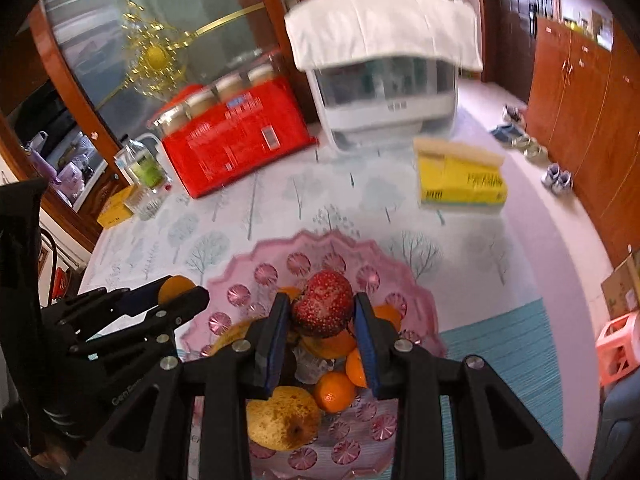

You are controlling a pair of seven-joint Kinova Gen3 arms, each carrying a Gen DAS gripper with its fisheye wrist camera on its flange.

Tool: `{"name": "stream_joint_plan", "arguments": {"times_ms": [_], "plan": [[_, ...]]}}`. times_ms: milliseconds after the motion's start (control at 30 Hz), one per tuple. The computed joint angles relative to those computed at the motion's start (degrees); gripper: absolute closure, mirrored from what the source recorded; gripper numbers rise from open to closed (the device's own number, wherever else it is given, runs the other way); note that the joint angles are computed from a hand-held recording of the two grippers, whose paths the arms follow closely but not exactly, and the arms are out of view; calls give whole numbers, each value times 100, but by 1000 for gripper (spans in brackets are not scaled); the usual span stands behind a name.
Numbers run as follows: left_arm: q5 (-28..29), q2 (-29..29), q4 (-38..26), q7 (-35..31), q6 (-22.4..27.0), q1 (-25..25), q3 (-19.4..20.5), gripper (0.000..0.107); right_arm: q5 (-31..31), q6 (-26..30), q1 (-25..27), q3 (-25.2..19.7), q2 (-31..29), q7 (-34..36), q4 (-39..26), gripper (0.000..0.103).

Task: Organize fruits
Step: 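Carry the orange in the left tool and apple in the right tool over the pink bowl, then open the left tool to drop the orange while the right tool releases the apple into the bowl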

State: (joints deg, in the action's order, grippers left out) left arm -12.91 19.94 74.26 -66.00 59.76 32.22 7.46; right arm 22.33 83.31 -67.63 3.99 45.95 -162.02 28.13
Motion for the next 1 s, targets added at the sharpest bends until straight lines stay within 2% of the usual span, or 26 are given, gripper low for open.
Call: {"name": "stream_joint_plan", "arguments": {"times_ms": [267, 533, 833, 1000], "plan": [[184, 514, -130, -52, 66, -81, -56, 77, -419, -516, 316, -271, 74, 29, 505, 70], [275, 806, -171, -149, 43, -61, -112, 77, -633, -701, 401, -322, 179, 30, 630, 70], [199, 840, -108, -169, -7, 29, -167, 76, -620, -505, 343, -273, 302, 108, 452, 70], [244, 796, -61, -198, -15, 16, -133, 69, -609, -449, 295, -242, 315, 72, 411, 69]]}}
